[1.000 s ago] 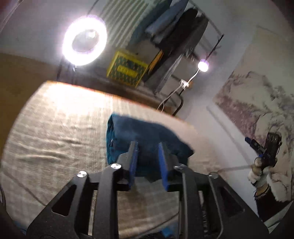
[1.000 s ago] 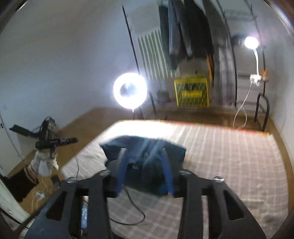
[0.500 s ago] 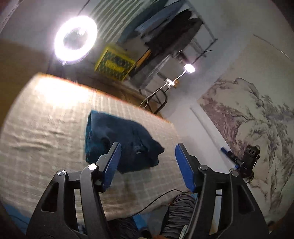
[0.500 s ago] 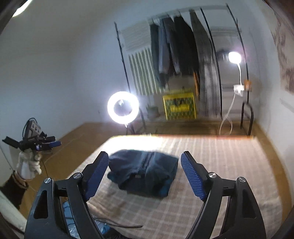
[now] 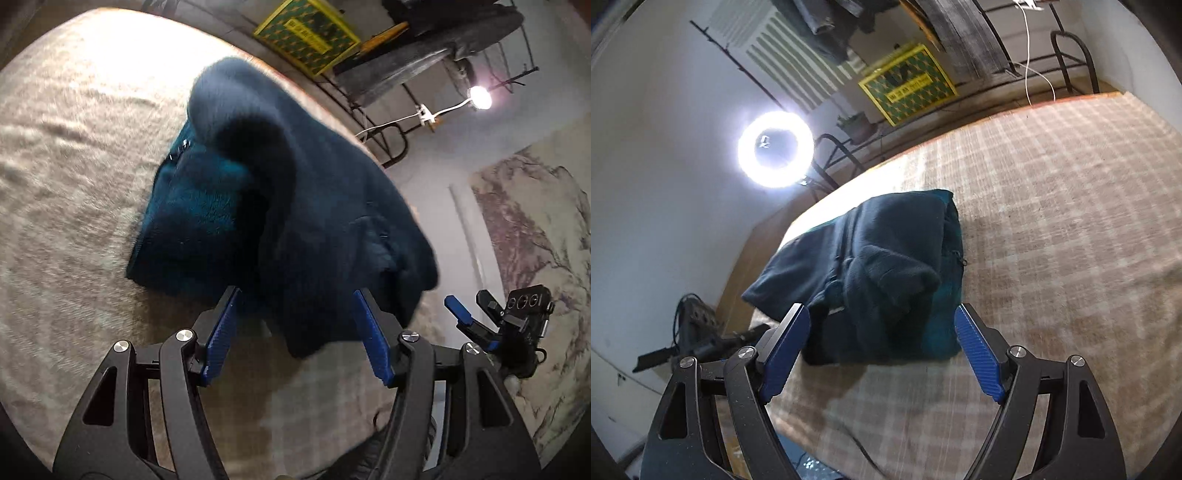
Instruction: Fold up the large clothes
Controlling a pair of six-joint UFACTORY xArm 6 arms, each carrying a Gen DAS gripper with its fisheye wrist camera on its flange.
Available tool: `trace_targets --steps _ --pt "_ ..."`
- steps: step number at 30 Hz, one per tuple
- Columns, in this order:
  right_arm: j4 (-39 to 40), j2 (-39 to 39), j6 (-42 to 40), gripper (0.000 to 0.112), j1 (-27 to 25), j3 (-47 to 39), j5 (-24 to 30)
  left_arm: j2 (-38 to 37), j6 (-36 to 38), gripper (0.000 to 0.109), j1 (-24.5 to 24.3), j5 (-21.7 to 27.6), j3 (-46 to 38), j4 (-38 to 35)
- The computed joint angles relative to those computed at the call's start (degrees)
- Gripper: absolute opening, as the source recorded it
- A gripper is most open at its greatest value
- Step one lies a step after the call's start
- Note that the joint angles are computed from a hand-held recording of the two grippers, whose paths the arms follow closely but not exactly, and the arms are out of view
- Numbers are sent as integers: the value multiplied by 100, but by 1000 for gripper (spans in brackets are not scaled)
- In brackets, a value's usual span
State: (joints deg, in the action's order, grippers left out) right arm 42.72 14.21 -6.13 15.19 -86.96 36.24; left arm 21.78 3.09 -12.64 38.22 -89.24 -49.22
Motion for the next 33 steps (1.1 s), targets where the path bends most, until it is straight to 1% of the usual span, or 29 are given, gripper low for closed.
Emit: trace_targets --steps 1,2,3,4,5,6,7,8,9,10,11,12,14,16,17,18,20,21,22,24,26,27,28,29,30,31,32,33 --pt "-44 165 96 81 7 -122 10 78 58 63 -34 -43 -39 -118" --pt "-73 356 177 81 5 -316 73 149 124 58 -68 -72 -90 -164" --pt "-61 533 221 81 8 -460 153 190 196 34 -86 -98 -113 -217" --pt "-97 584 294 81 26 -484 165 243 223 25 -106 -94 -166 -234" --pt "-150 737 399 77 44 -595 196 289 270 19 -93 -85 -233 -287" --pt "-96 891 432 71 61 -707 238 293 351 12 -86 -78 -243 -405" --pt "37 1042 407 45 66 -844 351 267 508 11 -42 22 -242 -638" --pt "246 1191 356 12 59 -995 547 234 627 10 1 76 -227 -805" --pt "453 1295 327 12 49 -1123 742 160 827 10 47 126 -183 -1072" --pt "514 1262 344 12 76 -1085 707 -37 1158 9 133 199 -36 -1483" --pt "626 1145 228 11 126 -972 583 -183 1353 9 197 242 73 -1731" --pt "974 972 -126 11 158 -834 551 -324 1527 9 261 278 192 -1916" --pt "1595 647 -615 10 196 -544 560 -670 1755 9 348 270 499 -1979" --pt "2076 276 -1004 10 248 -172 559 -788 1801 9 380 309 711 -1891" --pt "2044 138 -1066 10 312 13 476 -756 1641 9 349 276 792 -1608" --pt "1771 105 -960 10 373 102 406 -672 1508 9 324 280 837 -1446" --pt "802 233 -366 10 488 147 325 -475 1280 9 235 226 829 -1237" --pt "557 317 -71 10 489 129 398 -425 1228 9 169 71 888 -1060" --pt "519 377 84 10 475 174 449 -435 1254 9 142 -17 969 -1054" --pt "230 402 242 10 497 257 396 -500 1399 11 133 -31 1090 -1287" --pt "-213 367 347 10 513 266 339 -654 1481 13 162 45 1155 -1262" --pt "-277 324 368 10 503 283 326 -812 1585 14 211 82 1228 -1339" --pt "-294 287 366 10 486 279 319 -996 1672 17 275 74 1337 -1415" --pt "-300 232 315 10 469 285 306 -1170 1800 28 330 24 1450 -1507" --pt "-366 177 284 10 467 295 270 -1295 1881 42 369 -93 1537 -1524" --pt "-397 132 222 10 469 307 262 -1463 1818 49 395 -412 1616 -1365" --pt "-423 37 172 10 477 387 254 -1486 1722 61 426 -619 1603 -1202" --pt "-492 -34 158 10 497 447 240 -1442 1546 67 477 -785 1513 -1022"
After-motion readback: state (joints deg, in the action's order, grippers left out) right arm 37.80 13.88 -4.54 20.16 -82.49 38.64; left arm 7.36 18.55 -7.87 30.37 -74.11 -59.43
